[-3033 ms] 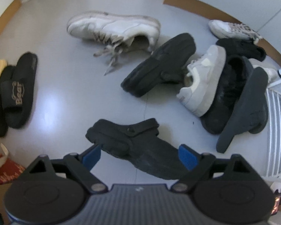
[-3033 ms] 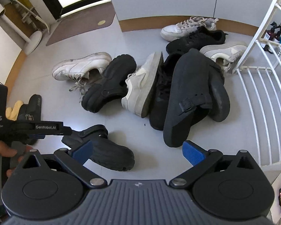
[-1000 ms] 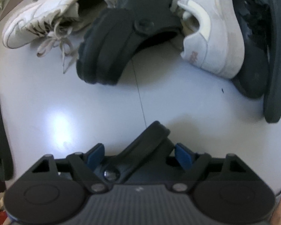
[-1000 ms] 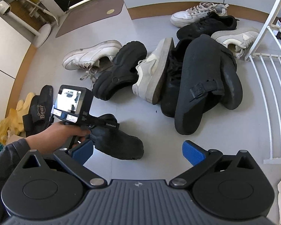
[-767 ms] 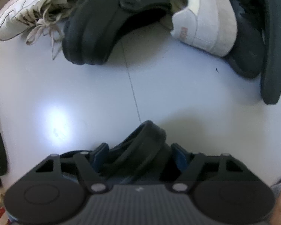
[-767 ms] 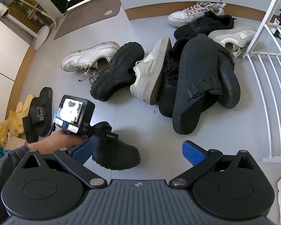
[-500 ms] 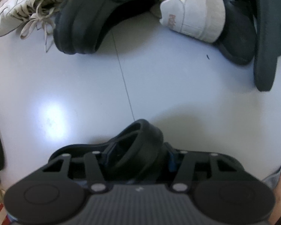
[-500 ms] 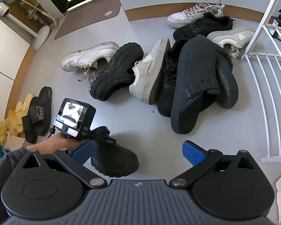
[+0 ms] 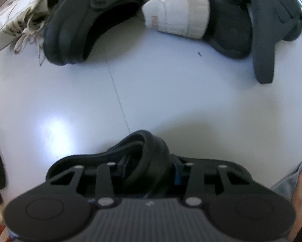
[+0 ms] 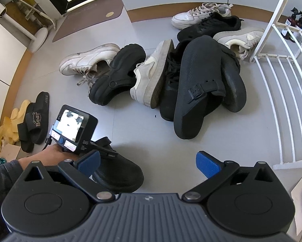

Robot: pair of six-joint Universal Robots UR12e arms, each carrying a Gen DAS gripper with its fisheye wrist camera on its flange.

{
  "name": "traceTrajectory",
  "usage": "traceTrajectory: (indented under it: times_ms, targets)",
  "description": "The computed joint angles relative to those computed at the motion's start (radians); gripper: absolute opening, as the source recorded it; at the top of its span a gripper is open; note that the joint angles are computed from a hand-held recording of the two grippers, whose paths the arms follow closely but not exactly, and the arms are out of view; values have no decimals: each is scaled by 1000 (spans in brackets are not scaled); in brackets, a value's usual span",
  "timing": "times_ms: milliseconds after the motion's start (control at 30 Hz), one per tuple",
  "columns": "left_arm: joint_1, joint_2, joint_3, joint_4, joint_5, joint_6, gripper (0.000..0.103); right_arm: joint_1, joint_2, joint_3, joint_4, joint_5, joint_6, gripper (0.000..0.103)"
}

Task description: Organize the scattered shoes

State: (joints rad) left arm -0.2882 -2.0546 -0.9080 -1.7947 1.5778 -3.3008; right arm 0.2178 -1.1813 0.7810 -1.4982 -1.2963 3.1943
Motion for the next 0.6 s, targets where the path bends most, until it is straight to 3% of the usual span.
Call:
traceTrajectory:
  times_ms: [400,600]
  targets:
    - [-13,-19,-9,22,-17,28,43,-19,-5,14,14,1,3,103]
    - [-20,-58,27,1,-4,49,44,-25,-7,14,17,19,-2,103]
